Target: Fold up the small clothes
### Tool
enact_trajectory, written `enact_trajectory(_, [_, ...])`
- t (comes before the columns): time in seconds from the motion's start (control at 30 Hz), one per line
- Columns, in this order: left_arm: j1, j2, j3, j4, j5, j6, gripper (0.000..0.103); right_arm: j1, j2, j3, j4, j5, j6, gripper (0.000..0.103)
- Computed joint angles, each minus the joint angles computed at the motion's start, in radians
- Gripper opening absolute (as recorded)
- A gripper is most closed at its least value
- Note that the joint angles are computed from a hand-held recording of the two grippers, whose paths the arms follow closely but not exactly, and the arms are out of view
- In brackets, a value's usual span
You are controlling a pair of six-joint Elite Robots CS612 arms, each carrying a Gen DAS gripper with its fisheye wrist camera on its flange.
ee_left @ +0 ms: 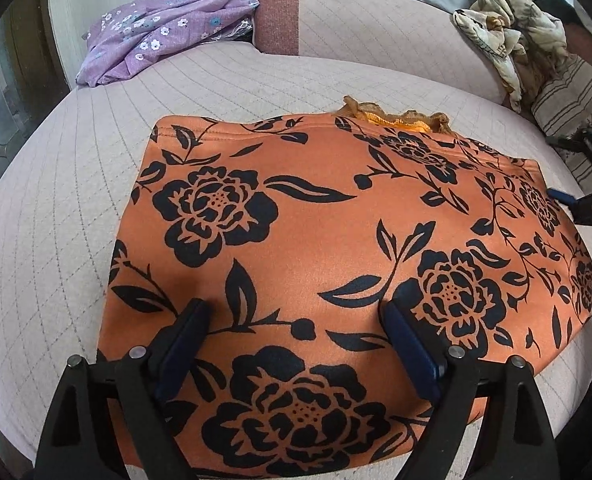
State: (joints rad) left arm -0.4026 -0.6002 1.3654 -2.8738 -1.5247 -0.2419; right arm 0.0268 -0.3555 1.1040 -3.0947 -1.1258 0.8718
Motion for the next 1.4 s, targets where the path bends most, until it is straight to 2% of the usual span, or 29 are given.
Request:
enact_trajectory(0.07, [-0.003,0.001,-0.001,0.003,0.01,-0.002,0.09,0.011,-0.029,0.041,-0.025,-0.035,-0.034,0.087])
enact_trajectory(0.2, [-0.001,-0.011,0.006,0.021,0.0,-0.038,0.09,0.034,-0.093,0.16,-0.099,0.005,-0.095,0.087])
enact_trajectory(0.27, [0.002,-0.027,0.026,0.013,-0.012,-0.056,0.09,0.047,-0.117,0.21,-0.117,0.049,-0.137,0.087])
enact_trajectory(0.33, [0.004,-0.044,0.057,-0.019,-0.012,-0.073,0.09,0.064,-0.144,0.279,-0.155,0.063,-0.157,0.087])
enact_trajectory(0.4, [0.004,-0.054,0.077,-0.018,0.002,-0.075,0.09,0.071,-0.15,0.318,-0.169,0.079,-0.187,0.088])
enact_trajectory(0.47, [0.001,-0.055,0.076,0.061,0.039,-0.06,0.09,0.078,-0.152,0.352,-0.132,0.025,-0.193,0.088])
enact_trajectory(0.5, [0.0,-0.059,0.079,0.07,0.046,-0.049,0.09,0.075,-0.146,0.361,-0.148,0.028,-0.167,0.087])
enact_trajectory(0.53, [0.0,-0.068,0.091,0.056,0.052,-0.045,0.09,0.073,-0.148,0.373,-0.195,0.025,-0.133,0.087])
enact_trajectory(0.6, [0.002,-0.085,0.116,-0.012,0.056,-0.064,0.09,0.072,-0.167,0.393,-0.216,0.02,-0.107,0.088])
enact_trajectory(0.67, [0.006,-0.092,0.128,-0.056,0.06,-0.064,0.09,0.073,-0.179,0.409,-0.27,0.019,-0.135,0.088])
enact_trajectory(0.7, [0.007,-0.09,0.125,-0.042,0.065,-0.069,0.09,0.073,-0.183,0.411,-0.273,0.019,-0.152,0.09])
enact_trajectory(0.77, [0.019,-0.069,0.092,0.066,0.048,-0.102,0.09,0.076,-0.176,0.404,-0.246,0.019,-0.151,0.093])
enact_trajectory(0.8, [0.019,-0.061,0.086,0.088,0.065,-0.081,0.09,0.077,-0.166,0.393,-0.211,0.016,-0.148,0.092])
enact_trajectory(0.87, [0.005,-0.078,0.107,0.057,0.123,-0.03,0.09,0.072,-0.147,0.396,-0.234,0.024,-0.103,0.092])
enact_trajectory(0.9, [0.005,-0.087,0.118,0.03,0.112,-0.035,0.09,0.073,-0.155,0.411,-0.27,0.014,-0.076,0.092])
enact_trajectory(0.97, [0.011,-0.098,0.126,-0.042,0.06,-0.06,0.09,0.075,-0.175,0.427,-0.278,0.008,-0.101,0.092])
enact_trajectory(1.03, [0.011,-0.097,0.104,-0.047,0.043,-0.068,0.09,0.082,-0.193,0.438,-0.284,-0.023,-0.147,0.092])
enact_trajectory(1.13, [0.008,-0.078,0.044,-0.025,0.027,-0.02,0.09,0.089,-0.193,0.429,-0.302,-0.022,-0.168,0.092])
enact_trajectory(1.2, [-0.003,-0.052,-0.008,-0.009,0.067,0.017,0.09,0.092,-0.186,0.413,-0.304,-0.015,-0.171,0.092])
enact_trajectory(1.27, [-0.011,-0.012,-0.094,0.059,0.116,0.036,0.09,0.1,-0.177,0.393,-0.288,-0.03,-0.185,0.092])
enact_trajectory(1.33, [-0.001,0.035,-0.176,0.101,0.078,0.041,0.09,0.1,-0.175,0.392,-0.276,-0.037,-0.203,0.092])
enact_trajectory(1.4, [0.001,0.086,-0.27,0.233,0.085,0.039,0.09,0.097,-0.171,0.398,-0.279,-0.027,-0.202,0.092])
